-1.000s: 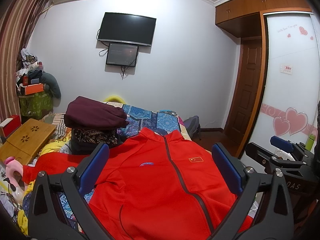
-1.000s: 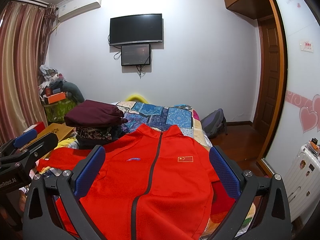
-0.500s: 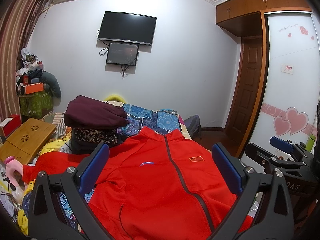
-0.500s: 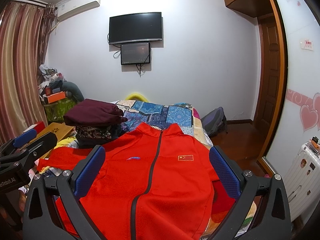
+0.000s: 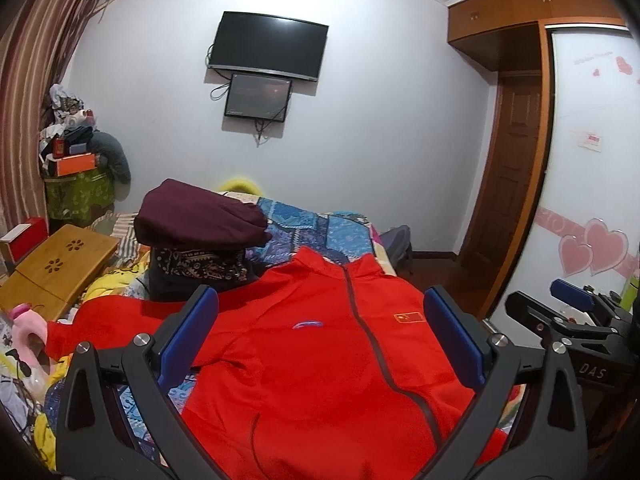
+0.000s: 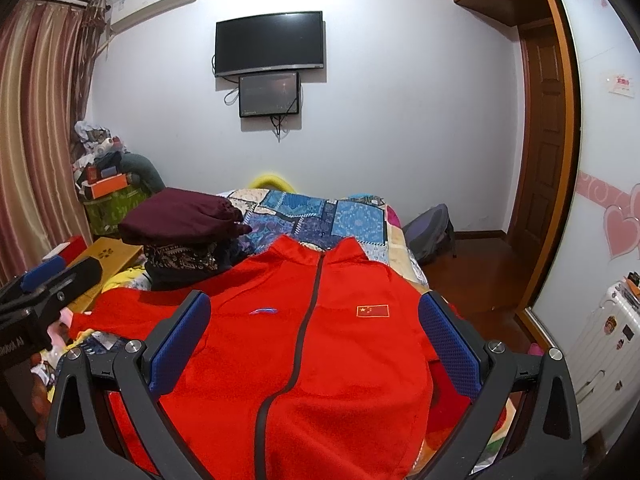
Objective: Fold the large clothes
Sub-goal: 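Reach the left gripper to the jacket sleeve and close on it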
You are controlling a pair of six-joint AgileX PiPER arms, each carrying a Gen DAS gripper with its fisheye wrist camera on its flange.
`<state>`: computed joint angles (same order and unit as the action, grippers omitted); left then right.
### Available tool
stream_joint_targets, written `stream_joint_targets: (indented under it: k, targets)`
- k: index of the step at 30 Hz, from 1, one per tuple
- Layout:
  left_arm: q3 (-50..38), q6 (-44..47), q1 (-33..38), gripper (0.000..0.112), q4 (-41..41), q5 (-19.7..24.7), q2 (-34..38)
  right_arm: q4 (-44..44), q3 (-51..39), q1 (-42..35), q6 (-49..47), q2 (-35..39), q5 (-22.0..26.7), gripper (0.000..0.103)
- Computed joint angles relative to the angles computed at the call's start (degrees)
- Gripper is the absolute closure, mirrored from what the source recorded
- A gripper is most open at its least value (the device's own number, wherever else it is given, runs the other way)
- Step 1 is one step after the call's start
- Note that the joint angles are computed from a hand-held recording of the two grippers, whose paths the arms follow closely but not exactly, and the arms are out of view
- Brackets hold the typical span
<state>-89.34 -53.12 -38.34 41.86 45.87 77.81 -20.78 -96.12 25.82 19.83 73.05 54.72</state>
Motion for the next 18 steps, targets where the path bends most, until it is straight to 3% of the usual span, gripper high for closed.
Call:
stream_joint_targets:
  k: [11,18]
  targets:
    - [-3.3,3.1,14.4,0.009,0.6,-0.3,5.2,5.0,-6.0,-4.6,-4.4,7.5,2.3,0.000]
    - [-5.9,12.8,31.7,0.009,-13.8,-1.5,11.2,5.3,-16.3,-6.8,-8.3,17.3,5.0,0.000]
